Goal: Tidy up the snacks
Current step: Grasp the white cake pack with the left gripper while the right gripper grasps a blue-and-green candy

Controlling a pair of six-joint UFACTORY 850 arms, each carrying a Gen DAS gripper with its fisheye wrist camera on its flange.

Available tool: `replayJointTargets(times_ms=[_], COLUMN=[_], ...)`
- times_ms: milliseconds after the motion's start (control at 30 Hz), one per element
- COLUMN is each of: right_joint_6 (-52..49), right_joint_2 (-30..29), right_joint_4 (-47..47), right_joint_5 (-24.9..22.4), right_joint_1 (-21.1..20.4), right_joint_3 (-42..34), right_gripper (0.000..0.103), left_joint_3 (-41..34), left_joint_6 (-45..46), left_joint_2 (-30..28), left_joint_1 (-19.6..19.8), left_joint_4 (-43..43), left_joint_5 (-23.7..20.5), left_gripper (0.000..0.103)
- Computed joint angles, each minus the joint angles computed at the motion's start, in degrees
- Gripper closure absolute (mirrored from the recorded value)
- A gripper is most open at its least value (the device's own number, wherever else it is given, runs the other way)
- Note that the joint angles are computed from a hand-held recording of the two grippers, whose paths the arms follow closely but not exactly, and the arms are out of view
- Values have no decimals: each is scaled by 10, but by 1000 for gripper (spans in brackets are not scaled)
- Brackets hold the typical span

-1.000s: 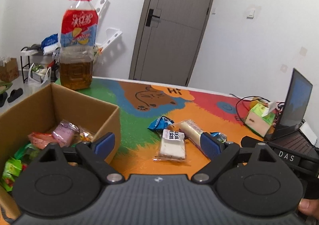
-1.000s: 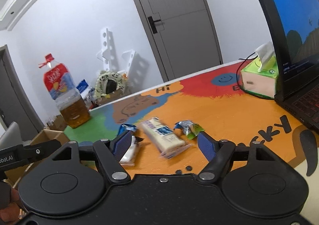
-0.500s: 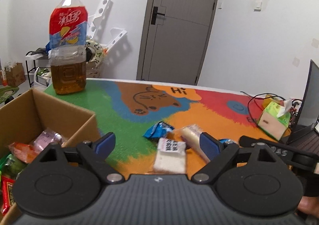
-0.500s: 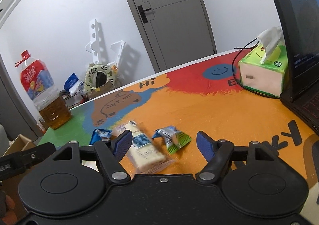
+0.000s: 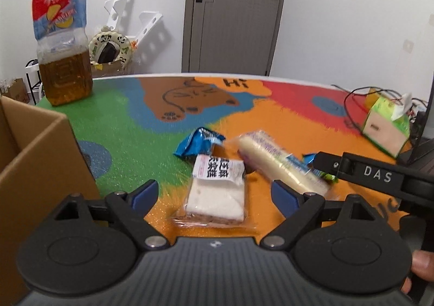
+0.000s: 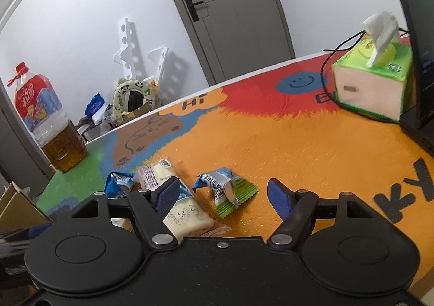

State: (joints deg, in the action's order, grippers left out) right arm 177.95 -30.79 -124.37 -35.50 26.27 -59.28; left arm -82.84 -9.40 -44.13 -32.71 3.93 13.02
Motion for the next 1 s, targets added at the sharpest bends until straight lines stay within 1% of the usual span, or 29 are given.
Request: replayJointTargets(times_ms=[67,100,133,167,200,233,267,333,367,400,433,500,733,1000], right_joint_6=[-4,-10,-12,-8,-19,-39,-56,-47,-40,-35,-34,-26,-5,-13], right_joint_2=[-5,-8,-10,-10,-9,-9,-10,-7,-5,-4,-3,1,22,46], right_joint_4=[-2,1,1,-1,12,32,50,40,35,32,34,33,53,92], right_joint_5=[7,13,22,17,19,24,24,21,22,21,16,7,-27,-63], right_joint_1=[-1,-2,-3,-1,-1,0,1,3,4,5,8,15,43,79], right_joint_3=[-5,-9,-11,-9,-11,-13,-14,-8,-6,-5,-3,4,34,58], right_gripper=[37,44,48,54,72,85,85,89,89,91,92,93,95,95], left_joint_3=[-9,-11,-17,-24,-29,-24,-22,-16,-11,-8,-3,9,56,131], left_joint_6=[14,25,30,29,29,53,77,90,77,52,20,-24,-146,-211], left_joint_2=[-9,-13,-19,-24,-28,-27,-27,-24,-21,-19,-16,-8,22,74], left_joint_1=[0,-1,-1,-1,-1,-2,-2,-2,-1,0,2,4,14,26], left_joint_4=[-19,-34,-43,-44,-46,-66,-86,-95,-84,-59,-26,25,133,178], left_joint_5=[-5,-2,-5,-14,-26,-14,-11,-2,0,2,5,11,36,92], left_gripper=[13,14,17,20,24,30,32,42,44,50,52,54,56,56])
